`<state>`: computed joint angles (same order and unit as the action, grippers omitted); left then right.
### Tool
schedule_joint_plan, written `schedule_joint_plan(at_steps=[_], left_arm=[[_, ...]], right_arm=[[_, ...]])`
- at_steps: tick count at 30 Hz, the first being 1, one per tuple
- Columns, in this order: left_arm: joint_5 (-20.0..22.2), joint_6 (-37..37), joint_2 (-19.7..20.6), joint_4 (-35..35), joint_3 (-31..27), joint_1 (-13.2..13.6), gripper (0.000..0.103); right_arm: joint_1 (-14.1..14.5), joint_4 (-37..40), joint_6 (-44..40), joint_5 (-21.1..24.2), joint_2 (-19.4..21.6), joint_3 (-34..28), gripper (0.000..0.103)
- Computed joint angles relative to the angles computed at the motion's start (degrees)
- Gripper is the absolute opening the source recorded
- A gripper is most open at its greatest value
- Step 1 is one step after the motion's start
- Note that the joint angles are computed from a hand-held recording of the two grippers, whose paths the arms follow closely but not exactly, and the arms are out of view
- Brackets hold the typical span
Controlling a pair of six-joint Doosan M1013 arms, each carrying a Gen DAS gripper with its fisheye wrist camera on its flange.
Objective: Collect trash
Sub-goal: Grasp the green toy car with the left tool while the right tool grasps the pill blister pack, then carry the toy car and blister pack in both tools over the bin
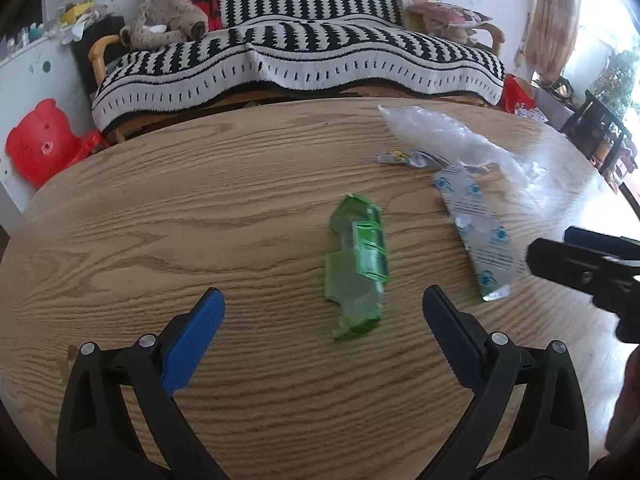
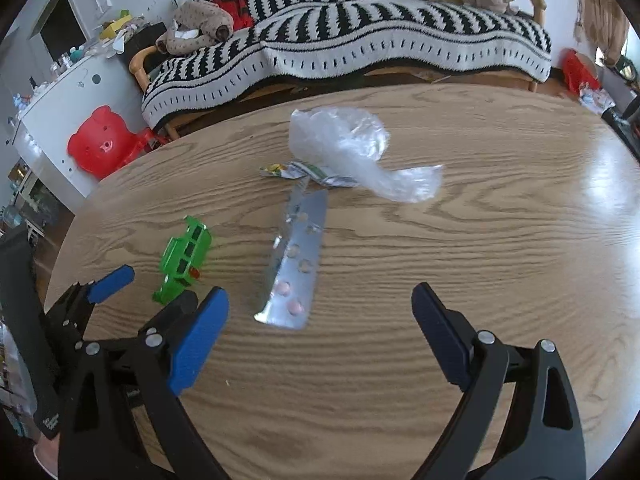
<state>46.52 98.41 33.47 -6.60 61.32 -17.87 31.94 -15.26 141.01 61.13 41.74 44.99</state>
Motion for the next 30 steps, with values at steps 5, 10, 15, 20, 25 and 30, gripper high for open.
schedule_joint_plan(at_steps=[5, 10, 15, 20, 25, 30], left_arm=[[0.5, 0.2, 0.9, -0.9, -1.3, 0.6, 0.095], [2.5, 1.6, 1.6, -2.0, -2.3, 0.6, 0.072], [1.5, 4.2, 1.2, -1.2, -1.6, -0.2, 0.035], [1.5, 4.0, 0.7, -1.6, -1.3, -0.4, 0.025], [0.1, 3.3, -0.9, -0.9, 0.3, -0.9, 0.025], [-0.8, 3.1, -3.2, -1.5, 2.6, -1.4, 0.024]], right_arm=[[-0.2, 1.8, -1.7, 1.5, 3.1, -4.4, 0.090], [0.0, 0.4, -3.0, 5.1, 6.2, -8.9, 0.081], [0.9, -3.4, -5.1, 8.9, 8.2, -12.4, 0.036], [1.0, -3.4, -5.8, 7.6, 6.4, -9.3, 0.035], [1.4, -5.4, -4.3, 4.9, 2.4, -3.8, 0.035], [1.8, -8.1, -1.7, 1.9, -2.9, 3.3, 0.035]])
